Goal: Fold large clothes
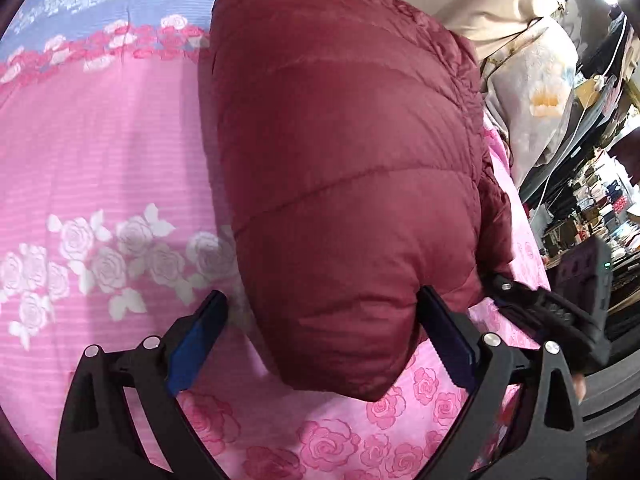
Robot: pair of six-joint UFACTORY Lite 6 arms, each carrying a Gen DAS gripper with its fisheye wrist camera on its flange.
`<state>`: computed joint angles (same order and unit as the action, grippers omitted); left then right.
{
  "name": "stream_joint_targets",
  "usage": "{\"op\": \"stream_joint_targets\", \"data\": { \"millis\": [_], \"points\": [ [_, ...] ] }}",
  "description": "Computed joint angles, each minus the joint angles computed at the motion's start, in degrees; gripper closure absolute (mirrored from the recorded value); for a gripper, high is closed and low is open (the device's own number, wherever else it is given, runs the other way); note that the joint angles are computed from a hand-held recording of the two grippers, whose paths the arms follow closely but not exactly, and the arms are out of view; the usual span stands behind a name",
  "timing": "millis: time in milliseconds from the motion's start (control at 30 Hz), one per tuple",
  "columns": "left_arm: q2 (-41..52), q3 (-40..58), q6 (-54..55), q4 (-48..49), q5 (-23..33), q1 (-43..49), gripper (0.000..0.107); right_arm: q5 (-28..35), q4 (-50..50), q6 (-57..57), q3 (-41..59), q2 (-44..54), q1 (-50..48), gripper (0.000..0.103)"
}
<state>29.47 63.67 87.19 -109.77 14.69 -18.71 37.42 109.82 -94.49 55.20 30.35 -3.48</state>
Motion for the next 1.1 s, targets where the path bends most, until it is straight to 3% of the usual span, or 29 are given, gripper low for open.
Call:
{"op": "stream_joint_targets", "data": {
  "millis": [133, 233, 300, 433, 500, 533, 633, 700, 867, 933, 1100],
  "points": [
    [-4.40, -1.90, 6.07, -5.38, 1.16, 0.77, 0.014, -0.60, -2.53, 0.59, -3.17, -9.08, -3.04, 0.060],
    [-2.54, 0.87, 4.89, -4.25, 4.58, 3.25, 0.011, -0.36, -4.45, 2.62, 1.92, -8.87, -5.37, 0.050],
    [2.03, 6.01, -3.48, 2.33, 8.03, 5.27, 0.009, -3.63, -6.65, 5.18, 8.48, -4.69, -4.24, 0.050],
    [11.26, 15.80, -14.09, 7.80, 11.74, 7.06, 0.009, -5.69, -20.85, 20.85, 25.01, 10.45, -2.65, 0.050],
    [13.21, 17.96, -18.08, 10.73, 13.75, 8.15, 0.009, -1.58, -25.65, 27.37, 31.75, 17.67, -2.61, 0.056],
    [13.40, 18.46, -19.78, 12.51, 14.07, 8.53, 0.015, 0.43, -25.08, 27.98, 32.80, 19.44, -2.53, 0.062],
    [11.21, 17.68, -21.60, 18.08, 12.70, 8.79, 0.035, -0.24, -21.25, 23.29, 28.88, 16.87, -0.08, 0.075],
    [6.79, 13.88, -20.17, 19.85, 10.43, 9.36, 0.038, 0.06, -20.37, 21.89, 26.12, 14.64, 1.81, 0.080],
    [-5.59, 1.05, -17.21, 22.49, 8.62, 14.48, 0.038, 2.96, -15.36, 15.50, 18.43, 11.76, 7.74, 0.080],
    [-8.18, -2.30, -19.17, 25.07, 7.40, 16.19, 0.036, 3.16, -13.15, 11.75, 16.13, 11.53, 10.17, 0.071],
    [-18.23, -9.43, -14.96, 20.35, 11.08, 22.62, 0.034, 5.45, -14.41, 13.67, 13.60, 7.32, 6.75, 0.067]
  ]
}}
